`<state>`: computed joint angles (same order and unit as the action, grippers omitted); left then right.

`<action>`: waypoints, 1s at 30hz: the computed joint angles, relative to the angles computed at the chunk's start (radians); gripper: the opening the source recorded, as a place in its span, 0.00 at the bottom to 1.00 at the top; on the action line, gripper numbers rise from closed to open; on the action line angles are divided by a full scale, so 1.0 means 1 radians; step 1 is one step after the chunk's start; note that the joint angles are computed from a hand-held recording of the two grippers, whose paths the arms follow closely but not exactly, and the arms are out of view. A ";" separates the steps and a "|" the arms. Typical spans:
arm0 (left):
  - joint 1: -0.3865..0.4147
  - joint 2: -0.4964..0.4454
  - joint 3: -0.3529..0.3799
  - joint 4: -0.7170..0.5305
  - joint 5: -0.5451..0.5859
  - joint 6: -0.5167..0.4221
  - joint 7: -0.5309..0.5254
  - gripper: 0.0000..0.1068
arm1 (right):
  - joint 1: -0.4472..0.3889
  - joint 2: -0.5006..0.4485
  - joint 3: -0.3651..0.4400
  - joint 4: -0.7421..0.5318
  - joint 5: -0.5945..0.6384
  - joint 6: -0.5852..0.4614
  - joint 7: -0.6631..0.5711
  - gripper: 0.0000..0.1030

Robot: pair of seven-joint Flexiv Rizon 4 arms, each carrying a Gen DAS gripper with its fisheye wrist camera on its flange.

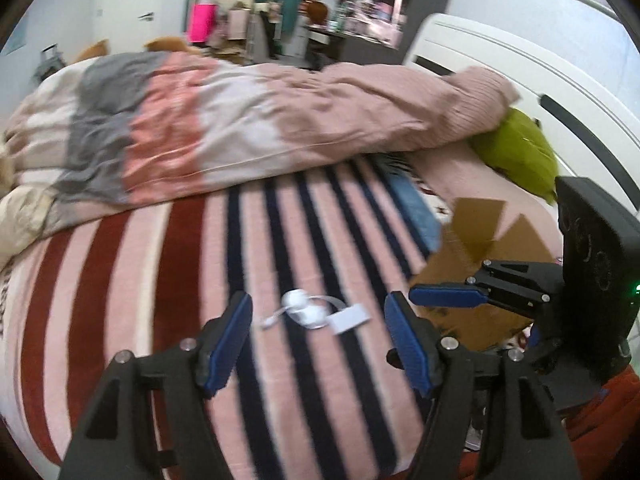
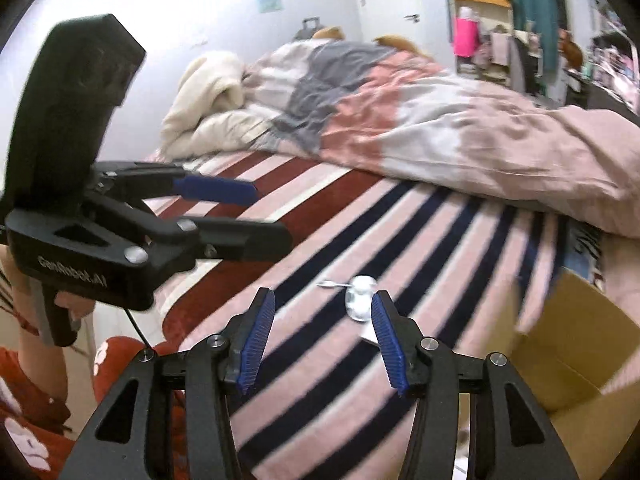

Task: Organize rigid objects
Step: 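Return the right gripper and grasp the white rounded holder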

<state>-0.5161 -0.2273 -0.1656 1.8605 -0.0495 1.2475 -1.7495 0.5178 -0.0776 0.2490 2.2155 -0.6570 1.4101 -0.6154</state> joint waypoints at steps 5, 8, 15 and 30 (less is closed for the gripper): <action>0.038 0.010 0.018 0.107 -0.020 0.087 -0.003 0.62 | 0.043 -0.144 0.020 -0.102 0.110 -0.038 -0.071 0.48; 0.065 -0.002 0.004 0.153 -0.064 0.125 0.021 0.62 | 0.099 -0.198 -0.051 -0.119 0.066 -0.076 -0.007 0.48; 0.101 -0.029 -0.026 0.205 -0.143 0.160 0.079 0.62 | 0.129 -0.313 -0.150 -0.146 -0.074 -0.144 0.137 0.48; 0.112 -0.027 -0.071 0.202 -0.207 0.163 0.135 0.62 | 0.153 -0.336 -0.202 -0.158 -0.244 -0.070 0.157 0.26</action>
